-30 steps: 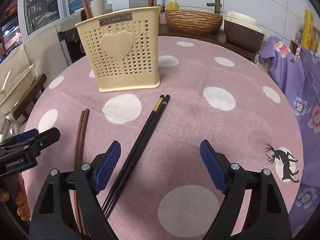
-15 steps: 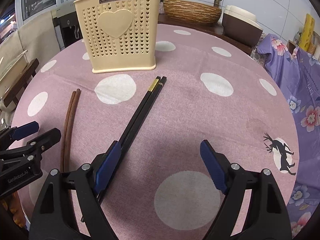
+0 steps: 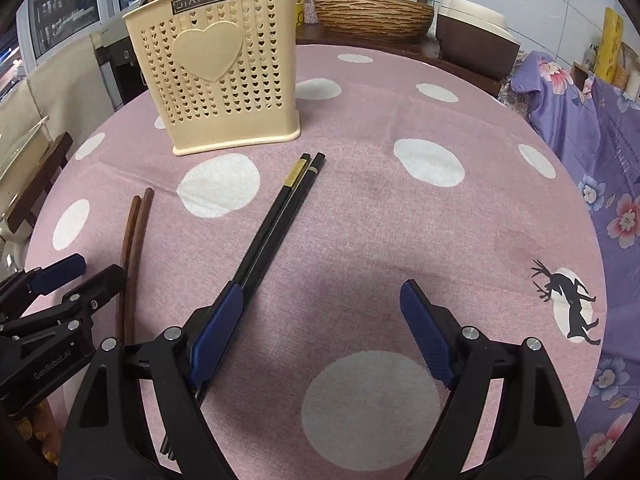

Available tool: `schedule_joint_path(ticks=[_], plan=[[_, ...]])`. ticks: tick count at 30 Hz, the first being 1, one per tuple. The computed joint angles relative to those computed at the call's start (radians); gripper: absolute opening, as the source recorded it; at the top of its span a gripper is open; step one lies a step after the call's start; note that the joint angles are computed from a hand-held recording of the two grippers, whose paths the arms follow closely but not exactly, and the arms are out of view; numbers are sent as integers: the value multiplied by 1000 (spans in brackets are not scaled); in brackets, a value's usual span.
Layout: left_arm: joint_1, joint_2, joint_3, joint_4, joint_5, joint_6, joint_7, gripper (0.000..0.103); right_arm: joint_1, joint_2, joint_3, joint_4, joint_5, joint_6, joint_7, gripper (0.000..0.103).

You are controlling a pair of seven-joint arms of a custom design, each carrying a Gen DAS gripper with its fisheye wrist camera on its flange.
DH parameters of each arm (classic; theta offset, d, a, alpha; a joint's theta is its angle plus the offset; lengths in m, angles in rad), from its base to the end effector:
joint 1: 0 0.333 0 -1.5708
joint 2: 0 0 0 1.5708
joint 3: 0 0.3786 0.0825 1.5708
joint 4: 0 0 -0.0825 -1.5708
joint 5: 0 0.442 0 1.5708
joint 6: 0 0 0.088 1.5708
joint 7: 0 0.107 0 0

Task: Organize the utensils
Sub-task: 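Grasp a brown wooden chopstick with the left gripper while the right gripper grasps a black chopstick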

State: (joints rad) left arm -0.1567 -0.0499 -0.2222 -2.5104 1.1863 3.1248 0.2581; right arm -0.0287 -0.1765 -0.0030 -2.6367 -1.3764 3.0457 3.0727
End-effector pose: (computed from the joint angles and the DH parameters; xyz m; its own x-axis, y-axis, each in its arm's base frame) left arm 0.4343 -0.2591 0.3584 -0.2664 -0.9623 0.0557 -0.7634 0.1753 -0.6217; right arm 0.4434 0.0619 0.3491 -0.1879 -0.9822 -0.0046 -0.7703 0.1503 -0.6197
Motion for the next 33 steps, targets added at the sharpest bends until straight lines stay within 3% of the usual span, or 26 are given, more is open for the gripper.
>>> schedule_joint_path(ticks=[9,15,22,26,28,33], plan=[[-7,-2,3,5,18,-28,-12,60,21,20,-4,10,60,-30,-85,81],[6,-9,11,-11,-57,-6,35,57,-7,4,-8,2,59,-36,-81,76],[-7,8,16,-4,-219,-1,174,49,-12,42,-27,19,209,22,-209,74],[-26,23,21,1,-383,1,308,39,5,79,-43,38,368,43,-332,62],[-26,32,18,12,-391,-4,317,33,13,100,-44,53,434,38,-382,56],[-32,59,17,54,-345,-39,293,19,5,153,-39,117,413,32,-324,34]])
